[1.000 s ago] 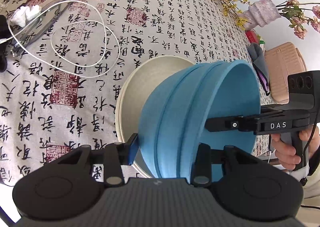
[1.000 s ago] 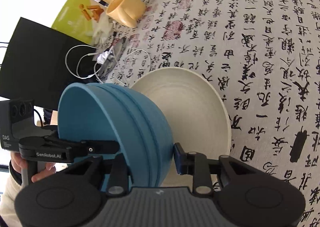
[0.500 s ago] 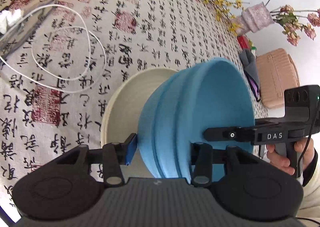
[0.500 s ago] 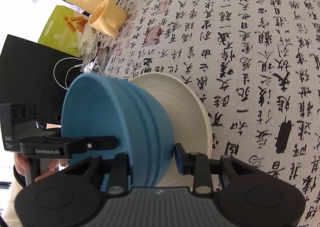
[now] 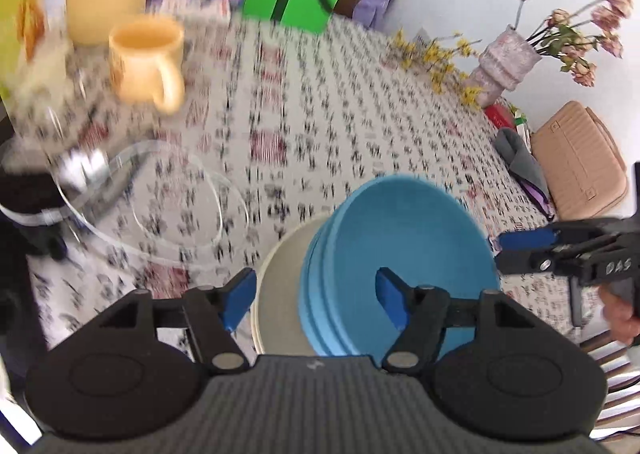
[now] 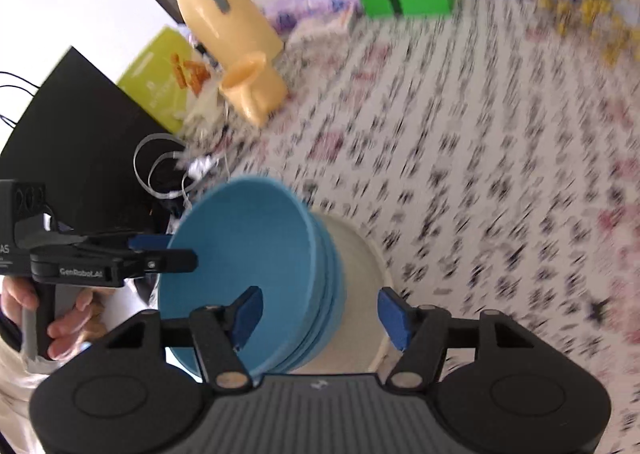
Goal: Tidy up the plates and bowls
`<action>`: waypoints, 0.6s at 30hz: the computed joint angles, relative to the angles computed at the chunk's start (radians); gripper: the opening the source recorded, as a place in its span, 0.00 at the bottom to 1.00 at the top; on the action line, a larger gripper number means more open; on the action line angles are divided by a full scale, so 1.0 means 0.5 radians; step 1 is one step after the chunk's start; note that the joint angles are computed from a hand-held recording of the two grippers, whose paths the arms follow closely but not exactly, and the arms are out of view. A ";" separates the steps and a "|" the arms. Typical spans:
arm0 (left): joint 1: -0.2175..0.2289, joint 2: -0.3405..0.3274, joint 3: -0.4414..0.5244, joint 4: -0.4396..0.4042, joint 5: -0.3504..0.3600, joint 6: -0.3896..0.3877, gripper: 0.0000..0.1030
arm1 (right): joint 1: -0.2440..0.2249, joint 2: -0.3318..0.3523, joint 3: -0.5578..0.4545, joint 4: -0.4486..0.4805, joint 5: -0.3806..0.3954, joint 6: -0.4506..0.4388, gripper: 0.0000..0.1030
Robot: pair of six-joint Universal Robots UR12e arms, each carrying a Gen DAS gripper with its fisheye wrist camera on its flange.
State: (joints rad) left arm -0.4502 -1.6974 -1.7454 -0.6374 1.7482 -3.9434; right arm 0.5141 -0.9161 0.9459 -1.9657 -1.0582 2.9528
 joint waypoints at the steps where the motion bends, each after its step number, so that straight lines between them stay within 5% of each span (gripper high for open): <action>1: -0.041 -0.018 0.032 -0.003 0.127 0.020 0.75 | -0.004 -0.031 0.048 -0.095 -0.036 0.002 0.67; 5: -0.199 -0.133 0.142 0.123 0.629 0.178 0.83 | -0.033 -0.157 0.263 -0.520 -0.193 0.073 0.71; 9: -0.322 -0.308 0.243 0.495 1.026 0.350 0.93 | -0.082 -0.257 0.487 -0.950 -0.287 0.204 0.76; 13: -0.384 -0.468 0.378 0.766 1.178 0.516 1.00 | -0.131 -0.326 0.677 -1.302 -0.383 0.331 0.78; 18: -0.429 -0.635 0.550 0.868 1.265 0.614 1.00 | -0.177 -0.356 0.869 -1.736 -0.541 0.375 0.79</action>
State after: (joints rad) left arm -0.6645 -2.0147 -1.4705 -0.2036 2.3808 -3.6365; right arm 0.4256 -1.0941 1.3803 -2.8336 -1.3287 3.1405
